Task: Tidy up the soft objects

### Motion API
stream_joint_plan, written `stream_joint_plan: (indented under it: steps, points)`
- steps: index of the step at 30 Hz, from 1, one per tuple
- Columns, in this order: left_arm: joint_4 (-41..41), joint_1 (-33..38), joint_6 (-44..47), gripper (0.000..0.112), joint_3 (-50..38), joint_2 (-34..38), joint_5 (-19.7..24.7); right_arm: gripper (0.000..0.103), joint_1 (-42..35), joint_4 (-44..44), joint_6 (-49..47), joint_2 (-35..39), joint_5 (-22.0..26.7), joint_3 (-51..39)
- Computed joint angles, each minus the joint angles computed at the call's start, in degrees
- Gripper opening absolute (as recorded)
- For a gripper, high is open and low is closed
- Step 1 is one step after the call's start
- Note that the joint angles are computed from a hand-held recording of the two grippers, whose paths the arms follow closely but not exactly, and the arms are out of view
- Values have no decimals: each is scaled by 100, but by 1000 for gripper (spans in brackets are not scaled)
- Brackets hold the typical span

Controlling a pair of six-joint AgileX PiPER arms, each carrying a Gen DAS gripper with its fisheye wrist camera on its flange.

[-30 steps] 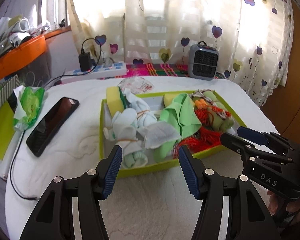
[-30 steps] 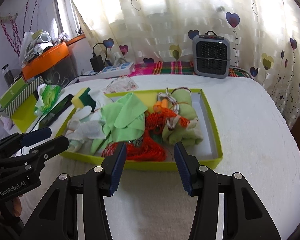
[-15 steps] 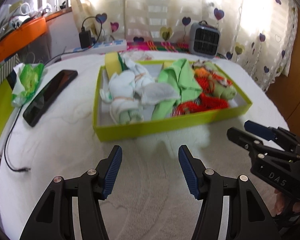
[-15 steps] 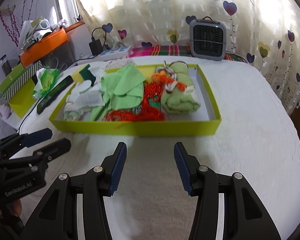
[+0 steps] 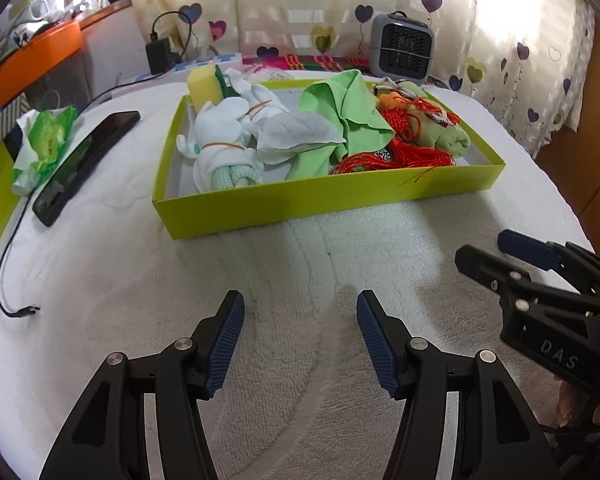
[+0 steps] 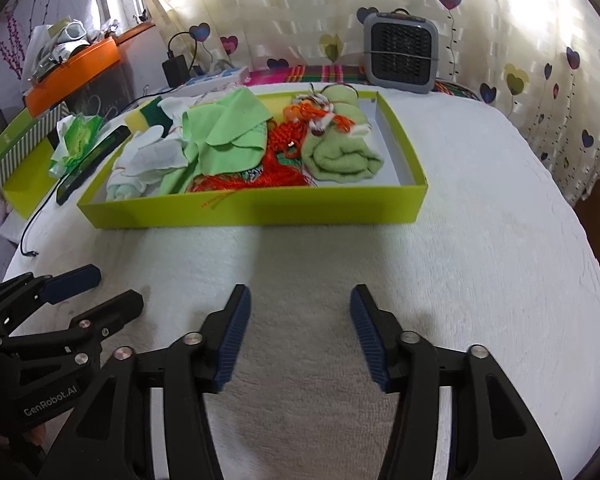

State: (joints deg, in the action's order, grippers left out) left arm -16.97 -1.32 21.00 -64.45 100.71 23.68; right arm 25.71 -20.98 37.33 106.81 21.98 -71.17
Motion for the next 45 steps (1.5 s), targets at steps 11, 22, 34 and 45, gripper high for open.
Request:
stream_joint_plan:
  steps: [11,22,34,45]
  points:
    - [957,-234,-1244,58,266,-95,-436,59,136,-610,511,-49,212,100]
    - [1250,-298,-1621,59,396,-131,-652,63,248,-1004,801,-49,296,156]
    - [1394,-323,-1754,59,397,-128,-661,68,254,-929,661,-10,316,105]
    - [1401,-327,-1766,59,398,-125,-666,68,252,-922,651,-10,317,103]
